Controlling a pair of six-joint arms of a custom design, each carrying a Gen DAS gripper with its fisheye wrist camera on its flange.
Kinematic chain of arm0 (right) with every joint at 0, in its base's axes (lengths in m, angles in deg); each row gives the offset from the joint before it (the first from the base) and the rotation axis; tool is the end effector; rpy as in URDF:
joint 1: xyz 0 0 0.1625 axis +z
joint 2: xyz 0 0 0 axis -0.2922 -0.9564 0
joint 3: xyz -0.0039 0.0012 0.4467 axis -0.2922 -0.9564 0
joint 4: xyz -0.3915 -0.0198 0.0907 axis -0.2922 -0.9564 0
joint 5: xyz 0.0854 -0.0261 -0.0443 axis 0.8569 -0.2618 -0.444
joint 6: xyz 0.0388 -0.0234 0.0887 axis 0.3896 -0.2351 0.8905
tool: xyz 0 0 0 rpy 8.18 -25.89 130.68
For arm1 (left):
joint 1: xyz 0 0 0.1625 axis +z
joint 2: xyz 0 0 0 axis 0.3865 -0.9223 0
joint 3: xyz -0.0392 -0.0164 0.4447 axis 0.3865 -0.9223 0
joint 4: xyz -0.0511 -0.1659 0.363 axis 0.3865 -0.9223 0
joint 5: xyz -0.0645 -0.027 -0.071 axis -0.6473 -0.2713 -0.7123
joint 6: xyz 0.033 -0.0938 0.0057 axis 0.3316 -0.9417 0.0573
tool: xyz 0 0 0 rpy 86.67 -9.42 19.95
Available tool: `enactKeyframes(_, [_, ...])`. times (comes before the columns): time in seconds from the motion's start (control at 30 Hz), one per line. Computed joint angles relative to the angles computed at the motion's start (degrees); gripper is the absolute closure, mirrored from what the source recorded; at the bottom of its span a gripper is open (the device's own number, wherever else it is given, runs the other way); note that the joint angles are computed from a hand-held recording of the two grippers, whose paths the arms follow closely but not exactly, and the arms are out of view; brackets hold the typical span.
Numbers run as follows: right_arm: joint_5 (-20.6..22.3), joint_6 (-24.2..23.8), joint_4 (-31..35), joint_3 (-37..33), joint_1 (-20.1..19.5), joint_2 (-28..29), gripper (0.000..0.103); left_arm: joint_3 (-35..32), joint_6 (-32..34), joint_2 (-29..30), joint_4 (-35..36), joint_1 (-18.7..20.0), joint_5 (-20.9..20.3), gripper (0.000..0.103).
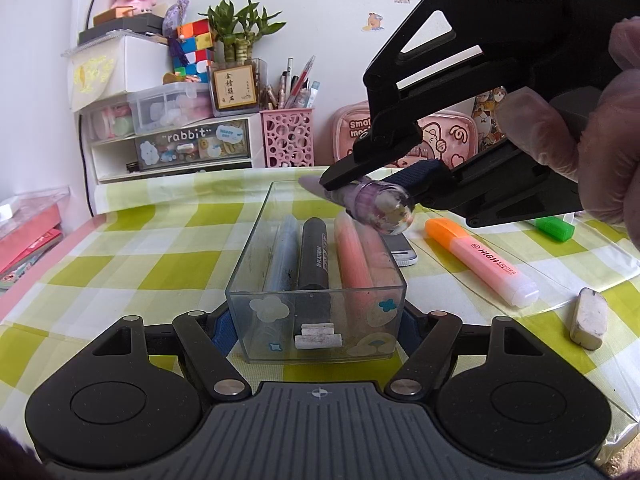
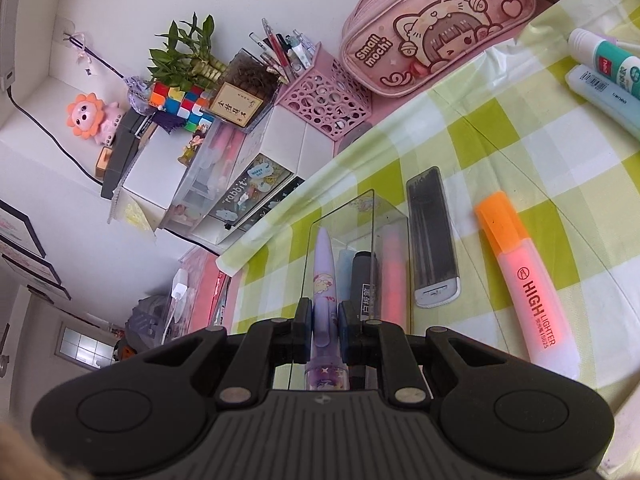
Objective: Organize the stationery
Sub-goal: 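Carry the lavender pen over the clear box and release it inside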
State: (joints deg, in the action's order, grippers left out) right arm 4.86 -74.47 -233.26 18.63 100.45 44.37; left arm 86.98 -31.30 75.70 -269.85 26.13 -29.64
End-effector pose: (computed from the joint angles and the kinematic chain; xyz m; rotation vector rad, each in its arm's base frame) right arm 0.0735 -0.6998 0.1266 -0.2204 2.9543 -0.4768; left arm -0.1786 -0.5443 -0.0806 0.3767 1.9362 -1.2766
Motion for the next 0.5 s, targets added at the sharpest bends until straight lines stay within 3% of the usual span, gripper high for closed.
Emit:
enactKeyframes(0.17, [1.8, -0.3, 2.9, -0.5, -0.2, 0.2, 0.088, -0.1, 0.2, 0.0, -0.1, 0.0, 0.0, 0.030])
enactKeyframes(0.5, [1.1, -1.6, 2.2, 0.0, 0.1, -0.2, 0.087, -0.2, 0.3, 0.0, 0.0, 0.0, 0.0, 0.030])
